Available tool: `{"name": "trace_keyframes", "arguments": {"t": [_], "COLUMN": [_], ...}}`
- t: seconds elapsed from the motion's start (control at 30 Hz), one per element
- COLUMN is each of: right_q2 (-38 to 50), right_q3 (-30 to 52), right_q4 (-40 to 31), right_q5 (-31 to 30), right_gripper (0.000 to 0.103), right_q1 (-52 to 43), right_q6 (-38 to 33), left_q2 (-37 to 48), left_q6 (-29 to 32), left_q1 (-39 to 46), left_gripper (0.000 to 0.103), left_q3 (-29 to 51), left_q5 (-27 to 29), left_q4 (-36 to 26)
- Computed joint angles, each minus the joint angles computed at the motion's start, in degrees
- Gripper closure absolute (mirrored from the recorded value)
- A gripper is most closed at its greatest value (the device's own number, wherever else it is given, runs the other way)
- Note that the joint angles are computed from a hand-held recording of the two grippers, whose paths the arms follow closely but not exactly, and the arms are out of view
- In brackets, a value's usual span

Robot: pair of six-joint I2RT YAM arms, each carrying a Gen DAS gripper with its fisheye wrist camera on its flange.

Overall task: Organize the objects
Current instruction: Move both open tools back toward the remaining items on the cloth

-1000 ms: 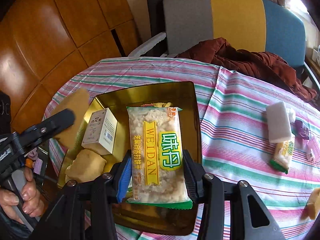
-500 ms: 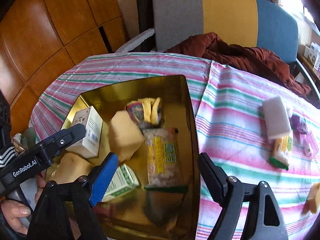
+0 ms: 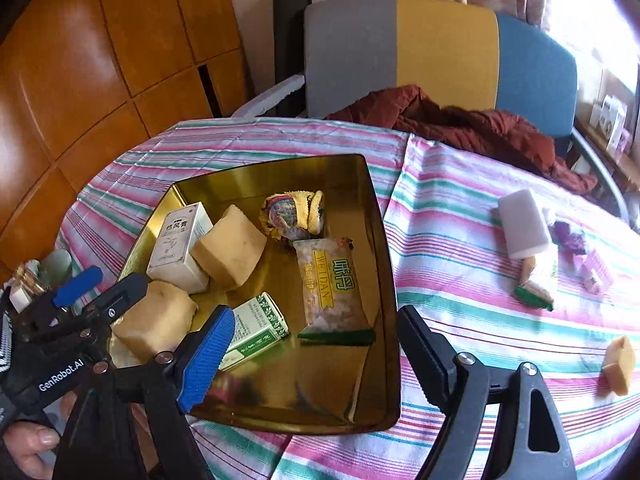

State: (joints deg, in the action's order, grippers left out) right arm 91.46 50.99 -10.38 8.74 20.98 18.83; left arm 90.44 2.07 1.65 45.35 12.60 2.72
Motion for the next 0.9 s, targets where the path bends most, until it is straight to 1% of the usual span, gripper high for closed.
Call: {"name": "trace_keyframes", "arguments": {"t": [0.07,0.27,0.37,0.47,0.5,0.53,0.67,0.7,0.9], "right_q2": [-1.02,-5.20,-9.02,-12.72,-13.48,-14.51,-16.07,-16.86,-23.75], "right_q3": [-0.93,-4.22,-7.41,-10.32,-10.75,-11.45,-11.90,-12.39,-16.80], "right_q4": [0.35,2.07,5.12,8.41,8.95,9.68,9.67,10.02,13.60], "right_q5": [2.03,6.70,11.59,18.48,19.70,20.07,17.58,17.76,23.75], "right_gripper": [0.019,0.018,0.018,0.018,0.018,0.018,0.018,0.018,0.017], "right_q1": [1.17,3.56,5.48,8.05,8.40,8.27,5.93,5.72,6.60], "right_q6": [-0.14,0.24,-0.75,-1.71,-1.75,-1.65,0.22,0.61,0.64], "left_q2": [-1.67,-5.52,-7.13,-8.66,-9.22,-9.60,-10.33,-10.52,-10.37], "left_q6": [0.55,1.57,1.67,1.96,2.11,2.30,2.52,2.69,3.02], "left_q1": [-0.54,-1.80,-2.58,-3.41,-3.66,-3.93,-4.49,-4.68,-5.47], "left_gripper": [0.018,0.017,0.017,0.017,0.016,0.016,0.015,0.015,0.014], "left_q3": [-1.05,-3.14,-3.96,-4.87,-5.30,-5.54,-5.97,-6.12,-6.41], "left_q5": [-0.91,-1.39,-1.52,-1.69,-1.80,-1.88,-1.96,-2.26,-2.90], "left_q4": [0.39,0.02,-0.24,-0.13,0.06,0.16,0.37,0.50,0.42]}}
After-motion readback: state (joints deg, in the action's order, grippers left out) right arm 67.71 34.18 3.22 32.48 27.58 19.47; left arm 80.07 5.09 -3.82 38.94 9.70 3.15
